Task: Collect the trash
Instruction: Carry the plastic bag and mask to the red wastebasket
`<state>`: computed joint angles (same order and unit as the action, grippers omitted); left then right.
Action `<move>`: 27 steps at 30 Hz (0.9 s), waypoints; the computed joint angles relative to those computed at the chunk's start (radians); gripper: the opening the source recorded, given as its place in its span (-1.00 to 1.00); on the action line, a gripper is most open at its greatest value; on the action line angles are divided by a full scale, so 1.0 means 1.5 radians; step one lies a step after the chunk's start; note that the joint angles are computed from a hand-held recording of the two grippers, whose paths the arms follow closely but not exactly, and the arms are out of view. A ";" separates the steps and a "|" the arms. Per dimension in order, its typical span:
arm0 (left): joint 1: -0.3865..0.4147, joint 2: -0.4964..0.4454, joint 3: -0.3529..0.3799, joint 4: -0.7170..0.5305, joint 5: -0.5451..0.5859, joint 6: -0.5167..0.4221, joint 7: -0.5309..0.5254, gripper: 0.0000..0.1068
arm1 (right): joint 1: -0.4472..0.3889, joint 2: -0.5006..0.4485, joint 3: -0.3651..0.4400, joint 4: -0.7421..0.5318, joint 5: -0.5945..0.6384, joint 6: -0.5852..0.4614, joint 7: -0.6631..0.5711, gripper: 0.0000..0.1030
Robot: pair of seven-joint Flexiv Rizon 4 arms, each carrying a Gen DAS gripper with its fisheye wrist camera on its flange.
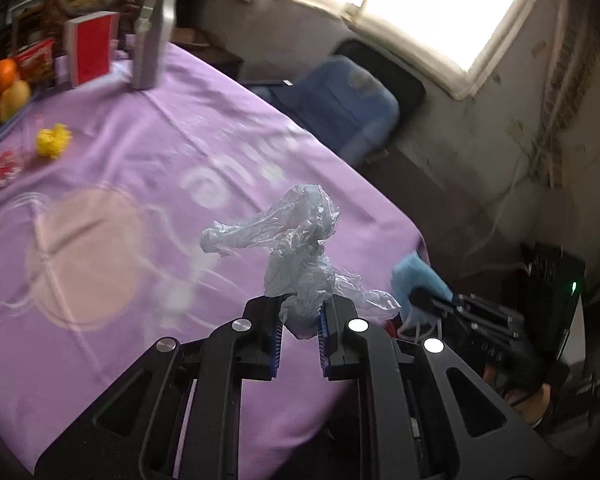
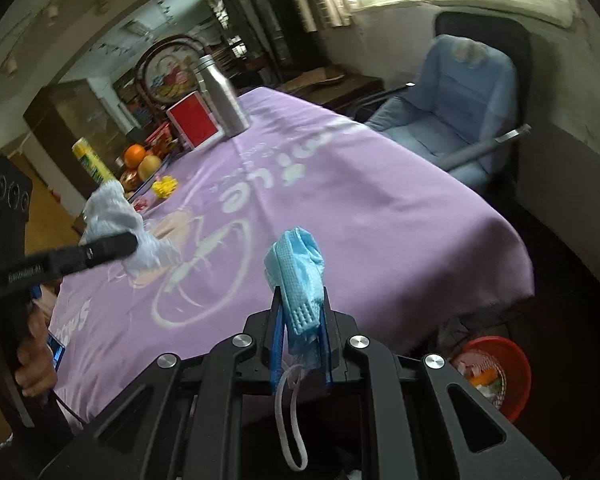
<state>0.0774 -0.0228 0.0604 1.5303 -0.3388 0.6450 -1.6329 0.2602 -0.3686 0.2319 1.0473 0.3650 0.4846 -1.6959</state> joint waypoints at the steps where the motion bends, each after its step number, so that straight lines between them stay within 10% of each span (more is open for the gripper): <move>1: -0.004 -0.010 -0.007 -0.007 -0.004 -0.006 0.005 -0.70 | -0.005 0.004 -0.003 0.010 0.002 0.005 0.002 -0.70; 27: -0.158 -0.278 -0.086 -0.242 0.110 -0.242 0.109 -0.70 | -0.141 -0.061 -0.052 0.143 -0.006 0.013 0.120 -0.70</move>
<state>-0.1589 -0.4392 -0.0683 1.1669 -0.1738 0.2818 -1.4695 0.0487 -0.4599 0.1534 1.2615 0.3554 0.5044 -1.5155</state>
